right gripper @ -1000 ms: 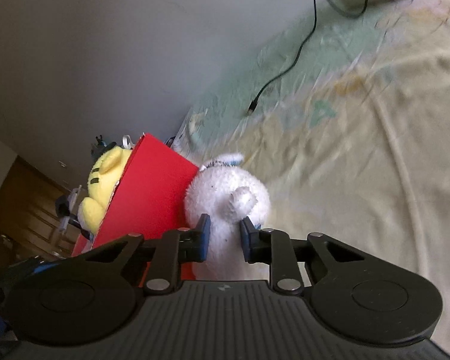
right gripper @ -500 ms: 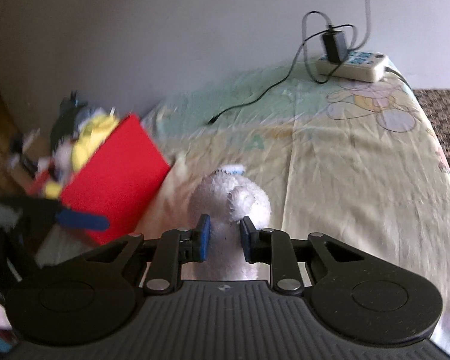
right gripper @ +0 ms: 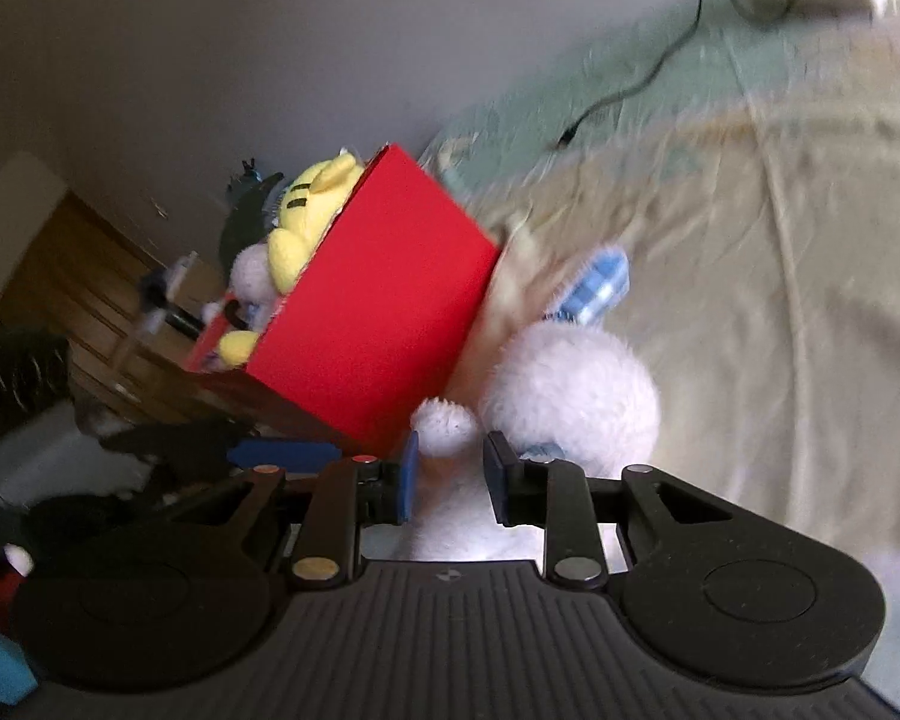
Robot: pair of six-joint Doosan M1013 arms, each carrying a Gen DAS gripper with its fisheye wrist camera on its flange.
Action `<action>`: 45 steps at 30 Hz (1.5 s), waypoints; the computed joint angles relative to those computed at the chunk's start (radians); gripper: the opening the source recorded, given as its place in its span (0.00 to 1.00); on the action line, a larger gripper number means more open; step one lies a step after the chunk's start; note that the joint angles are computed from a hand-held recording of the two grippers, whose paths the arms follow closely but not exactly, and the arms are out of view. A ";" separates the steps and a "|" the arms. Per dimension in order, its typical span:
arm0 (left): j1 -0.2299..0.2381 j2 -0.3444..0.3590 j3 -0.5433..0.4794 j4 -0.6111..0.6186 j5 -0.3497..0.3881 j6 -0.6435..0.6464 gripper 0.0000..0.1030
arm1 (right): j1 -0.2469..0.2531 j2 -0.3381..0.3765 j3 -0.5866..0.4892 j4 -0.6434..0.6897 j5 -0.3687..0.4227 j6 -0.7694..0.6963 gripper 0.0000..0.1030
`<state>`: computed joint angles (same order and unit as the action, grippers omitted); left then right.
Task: Organize objects
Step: 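Lift the bunny with the right gripper off the bed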
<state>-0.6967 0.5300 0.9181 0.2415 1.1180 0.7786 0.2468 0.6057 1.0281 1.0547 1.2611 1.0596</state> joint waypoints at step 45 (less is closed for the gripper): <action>0.060 0.114 -0.124 -0.173 0.094 0.025 0.54 | -0.021 -0.006 0.063 -0.018 -0.180 0.328 0.28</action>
<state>-0.6363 0.6435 0.7942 0.0686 1.2115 0.8037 0.2263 0.5999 1.0908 1.0365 1.0809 1.3876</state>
